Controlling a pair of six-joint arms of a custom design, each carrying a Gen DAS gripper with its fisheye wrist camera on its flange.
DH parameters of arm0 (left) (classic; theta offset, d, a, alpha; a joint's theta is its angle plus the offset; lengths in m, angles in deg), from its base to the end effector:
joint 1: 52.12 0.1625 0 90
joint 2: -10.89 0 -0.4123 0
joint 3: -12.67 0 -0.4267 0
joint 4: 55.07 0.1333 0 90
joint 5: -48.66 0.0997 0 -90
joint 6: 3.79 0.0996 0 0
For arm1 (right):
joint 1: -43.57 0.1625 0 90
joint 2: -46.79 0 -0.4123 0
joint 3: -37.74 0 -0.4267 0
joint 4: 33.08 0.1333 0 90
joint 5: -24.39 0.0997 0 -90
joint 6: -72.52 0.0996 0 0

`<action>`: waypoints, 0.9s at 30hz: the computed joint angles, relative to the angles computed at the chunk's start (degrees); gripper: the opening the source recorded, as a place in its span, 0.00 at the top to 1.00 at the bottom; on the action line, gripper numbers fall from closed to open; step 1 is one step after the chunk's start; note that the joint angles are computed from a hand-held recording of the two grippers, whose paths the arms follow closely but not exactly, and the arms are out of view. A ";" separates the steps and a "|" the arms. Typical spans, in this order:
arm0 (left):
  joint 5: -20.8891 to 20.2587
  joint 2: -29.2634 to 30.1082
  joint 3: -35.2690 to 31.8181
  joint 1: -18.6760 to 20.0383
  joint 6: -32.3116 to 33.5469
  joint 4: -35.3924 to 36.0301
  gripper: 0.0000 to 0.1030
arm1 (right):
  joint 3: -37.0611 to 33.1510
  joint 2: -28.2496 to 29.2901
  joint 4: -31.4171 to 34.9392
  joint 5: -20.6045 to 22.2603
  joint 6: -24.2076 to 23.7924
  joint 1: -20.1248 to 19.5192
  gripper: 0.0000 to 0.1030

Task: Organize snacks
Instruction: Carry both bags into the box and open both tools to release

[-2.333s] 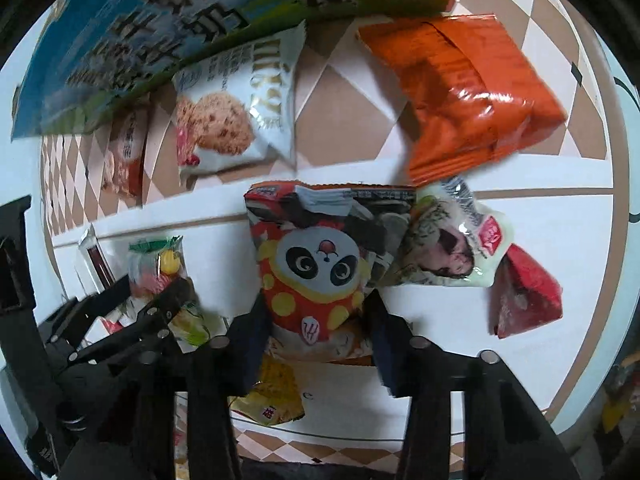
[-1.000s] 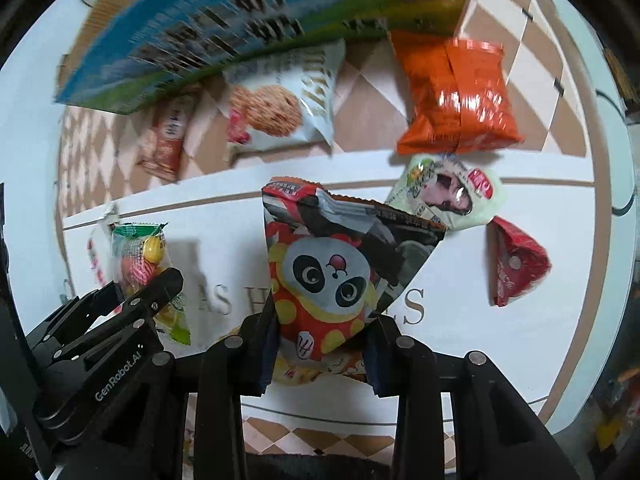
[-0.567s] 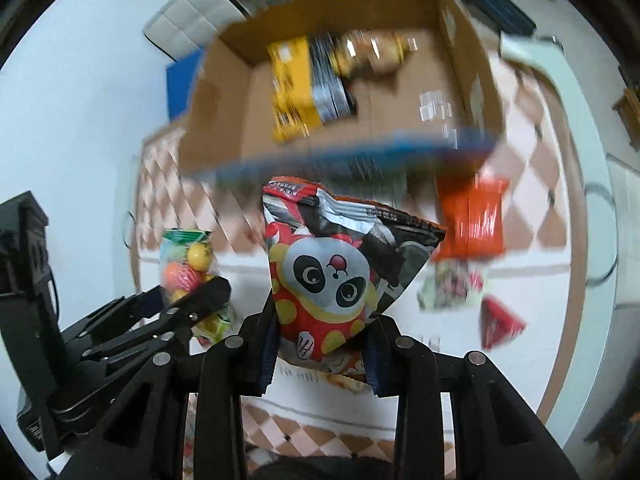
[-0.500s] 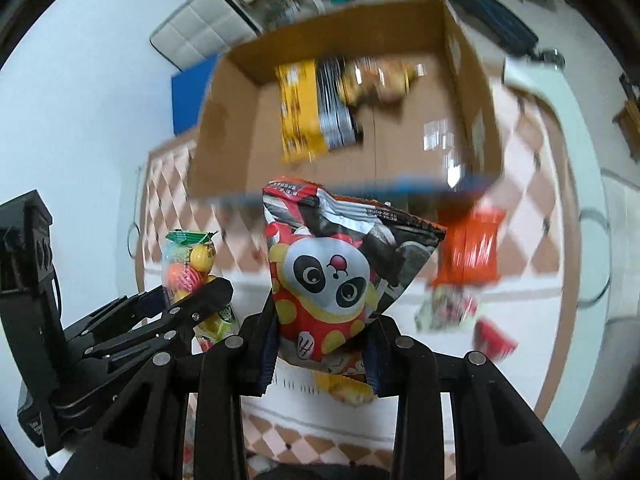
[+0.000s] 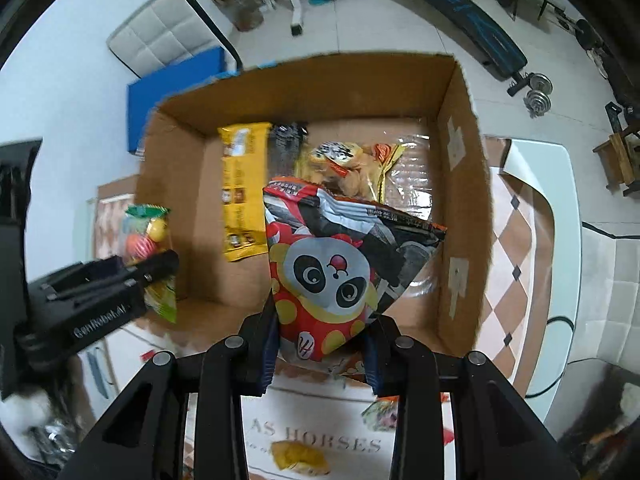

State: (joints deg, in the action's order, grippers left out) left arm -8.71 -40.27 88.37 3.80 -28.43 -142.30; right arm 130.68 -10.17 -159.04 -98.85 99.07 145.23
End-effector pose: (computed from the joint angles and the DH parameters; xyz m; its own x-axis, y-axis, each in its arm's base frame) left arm -0.2356 -0.6819 0.1861 -0.7156 0.3084 -0.6268 0.2195 0.9511 0.2173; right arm 0.2124 -0.6400 0.1741 -0.8230 0.2864 0.4905 0.1853 0.9517 -0.2447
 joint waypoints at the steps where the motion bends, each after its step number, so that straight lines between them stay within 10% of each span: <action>1: -0.50 1.60 -1.49 0.89 0.15 1.46 0.56 | -0.26 0.69 0.26 0.03 -0.22 -0.56 0.64; 13: -1.84 6.47 -4.08 4.70 -1.88 6.09 0.55 | -3.06 5.90 5.11 2.38 -1.10 -4.79 0.62; 17: -4.03 6.55 -4.79 5.50 -3.82 6.49 0.50 | -5.45 7.49 9.51 3.13 0.54 -5.74 0.23; 23: -3.74 4.45 -2.23 4.71 -1.46 3.29 0.17 | -5.79 7.57 10.76 2.43 1.58 -5.70 0.13; 27: -2.96 2.64 -0.08 3.42 -0.86 1.63 0.15 | -5.04 6.87 10.20 1.72 1.43 -5.48 0.13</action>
State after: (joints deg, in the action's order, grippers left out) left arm -11.67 -37.63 88.29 7.22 -29.29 -140.67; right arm 125.64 -3.30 -148.85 -97.13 100.49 139.75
